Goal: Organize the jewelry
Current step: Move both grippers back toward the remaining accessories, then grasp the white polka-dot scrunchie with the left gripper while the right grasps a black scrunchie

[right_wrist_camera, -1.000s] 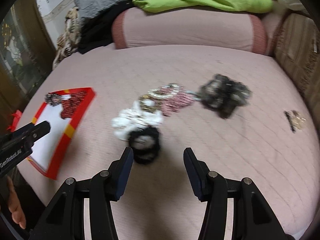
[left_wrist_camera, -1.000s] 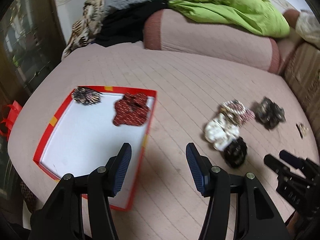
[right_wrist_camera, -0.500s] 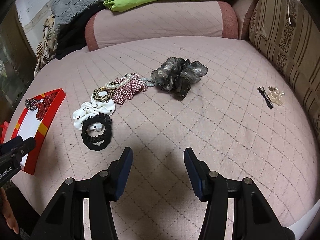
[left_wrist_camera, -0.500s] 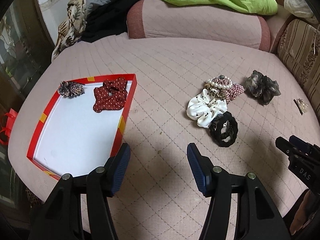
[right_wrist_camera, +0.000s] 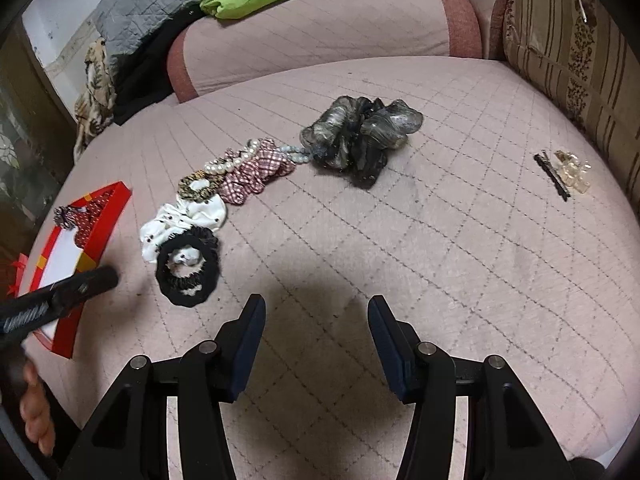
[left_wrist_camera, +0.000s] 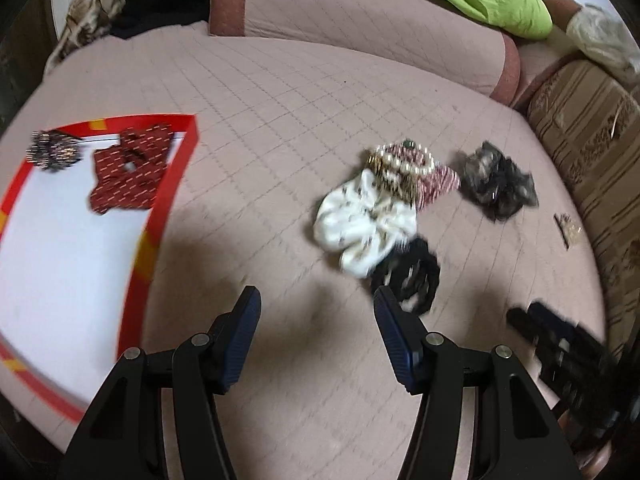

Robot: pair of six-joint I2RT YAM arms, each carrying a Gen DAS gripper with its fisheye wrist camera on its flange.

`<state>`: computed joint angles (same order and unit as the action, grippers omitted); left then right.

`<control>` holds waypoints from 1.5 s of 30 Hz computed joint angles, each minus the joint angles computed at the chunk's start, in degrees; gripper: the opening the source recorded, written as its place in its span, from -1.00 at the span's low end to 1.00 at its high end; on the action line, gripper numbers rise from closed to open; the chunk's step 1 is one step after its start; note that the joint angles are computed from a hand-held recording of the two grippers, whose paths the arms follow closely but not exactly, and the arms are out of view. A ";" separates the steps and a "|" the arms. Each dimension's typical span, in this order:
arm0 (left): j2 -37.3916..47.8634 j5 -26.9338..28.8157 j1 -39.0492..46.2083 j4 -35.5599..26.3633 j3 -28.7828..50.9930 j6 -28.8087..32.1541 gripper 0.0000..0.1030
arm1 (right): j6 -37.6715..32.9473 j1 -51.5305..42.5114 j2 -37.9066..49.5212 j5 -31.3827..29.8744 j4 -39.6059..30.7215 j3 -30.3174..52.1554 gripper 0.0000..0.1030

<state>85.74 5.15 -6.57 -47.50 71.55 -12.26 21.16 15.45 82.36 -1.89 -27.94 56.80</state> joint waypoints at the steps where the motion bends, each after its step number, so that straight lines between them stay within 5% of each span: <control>1: 1.64 1.16 0.57 0.42 1.06 -0.16 0.12 | -0.03 -0.28 0.17 -1.25 0.60 -0.03 0.12; 8: 13.75 9.13 3.74 0.98 9.52 -1.04 0.12 | -0.37 1.42 5.14 -7.92 4.50 3.03 0.09; 14: 17.70 11.60 3.99 1.13 12.44 -1.73 0.08 | -1.12 5.50 11.47 -7.48 5.49 7.70 -0.22; 15: 17.92 11.95 3.98 1.20 12.59 -1.94 0.02 | -1.18 5.93 12.43 -7.38 5.42 8.34 -0.31; 17: 18.84 13.56 4.06 0.64 13.29 -1.82 -0.62 | -1.02 6.72 14.07 -6.99 5.27 9.24 -0.55; 18: 19.53 14.54 4.06 -0.12 13.92 -1.52 -0.74 | -0.81 6.87 14.53 -7.04 5.31 9.36 -0.73; 24: 16.01 12.92 2.79 0.42 11.82 -1.48 -0.80 | 0.47 6.54 11.65 -6.90 5.79 7.23 -0.97; 35: 0.83 12.42 5.59 -2.27 6.10 -0.69 -0.80 | 2.08 4.46 6.25 -9.34 3.48 4.08 -0.94; 37: -1.74 11.70 6.50 -2.62 4.96 0.05 -0.80 | 2.06 4.62 6.78 -9.97 3.61 4.10 -0.74; 39: -4.00 10.84 7.44 -3.56 3.85 0.84 -0.80 | 1.85 6.11 7.97 -7.77 4.19 4.61 -0.31; 45: -7.95 8.95 9.49 -4.54 1.69 2.08 -0.80 | 0.00 10.09 12.66 -3.53 4.31 8.28 -0.39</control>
